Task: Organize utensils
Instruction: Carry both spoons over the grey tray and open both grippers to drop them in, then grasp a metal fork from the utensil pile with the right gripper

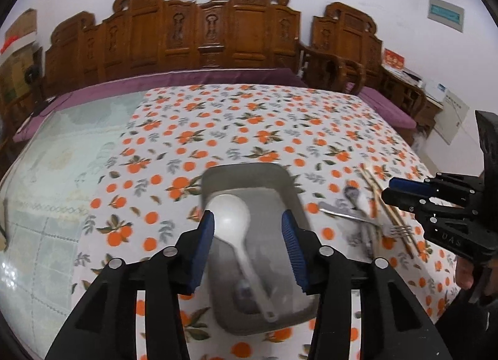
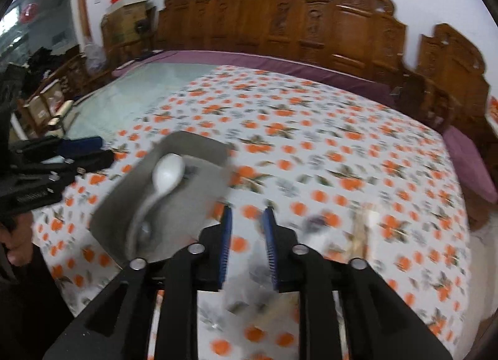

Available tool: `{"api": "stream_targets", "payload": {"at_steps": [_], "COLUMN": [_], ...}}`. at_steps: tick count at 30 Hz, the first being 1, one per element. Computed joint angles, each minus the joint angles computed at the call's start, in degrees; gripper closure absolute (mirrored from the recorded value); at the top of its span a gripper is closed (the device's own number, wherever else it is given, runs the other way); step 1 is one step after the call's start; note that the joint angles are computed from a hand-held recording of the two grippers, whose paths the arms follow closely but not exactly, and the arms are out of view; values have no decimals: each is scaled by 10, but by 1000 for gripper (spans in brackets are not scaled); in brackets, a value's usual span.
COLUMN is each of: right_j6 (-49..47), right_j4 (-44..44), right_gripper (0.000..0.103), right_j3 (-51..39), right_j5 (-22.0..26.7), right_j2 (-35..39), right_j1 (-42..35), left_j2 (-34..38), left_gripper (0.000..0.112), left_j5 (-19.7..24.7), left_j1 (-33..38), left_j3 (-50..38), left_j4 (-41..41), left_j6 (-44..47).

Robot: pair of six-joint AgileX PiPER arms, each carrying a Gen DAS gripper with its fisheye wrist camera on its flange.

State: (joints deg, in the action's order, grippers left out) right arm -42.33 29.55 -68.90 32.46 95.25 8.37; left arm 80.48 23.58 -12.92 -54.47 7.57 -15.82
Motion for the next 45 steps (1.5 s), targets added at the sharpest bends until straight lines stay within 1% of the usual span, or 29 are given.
{"api": "stream_targets", "payload": {"at_steps": [4,6,8,11,15,21,25,27,28,29,33,36,38,45], "right_j6": [-63,-88,-112,-130,-139,-139,-139,-147,-151,-156,-164,-184,-198,-211], "right_j4": [39,53,71,81,65,62,55,66,72,75,86,101,111,122], "right_gripper": [72,72,72,72,72,72,73,73,73,80,85,88,95,95], "right_j3": [43,53,60,60,45,3,1,0,0,2,3,9,14,18], "right_j5": [-14,-18,-19,-27,-42,-26,-22,-16,-15,-16,-7,-8,-8,2], "right_j2": [-8,5,21,45,82,129,136,138,139,138,138,133,128,119], "right_j1": [-52,-67,-76,-69,-50,-47,-46,-51,-54,-55,-63,-65,-66,-79], "left_j2": [2,8,15,26,33,45,52,54,55,56,63,64,66,79], "left_gripper": [68,68,68,68,68,68,68,68,68,68,68,68,68,68], "left_j5": [-2,-1,0,-2,-2,-3,0,1,0,0,1,-3,-6,-3], "left_j1": [-39,-65,-82,-98,-110,-124,-133,-139,-141,-144,-152,-157,-162,-175], "left_j3": [-5,-8,-10,-11,-12,-11,-13,-15,-15,-16,-18,-17,-16,-22], "left_j4": [30,70,91,115,135,158,168,168,167,165,163,175,184,210], "left_j6": [-38,-77,-100,-124,-148,-178,-187,-189,-188,-186,-183,-197,-206,-233]}}
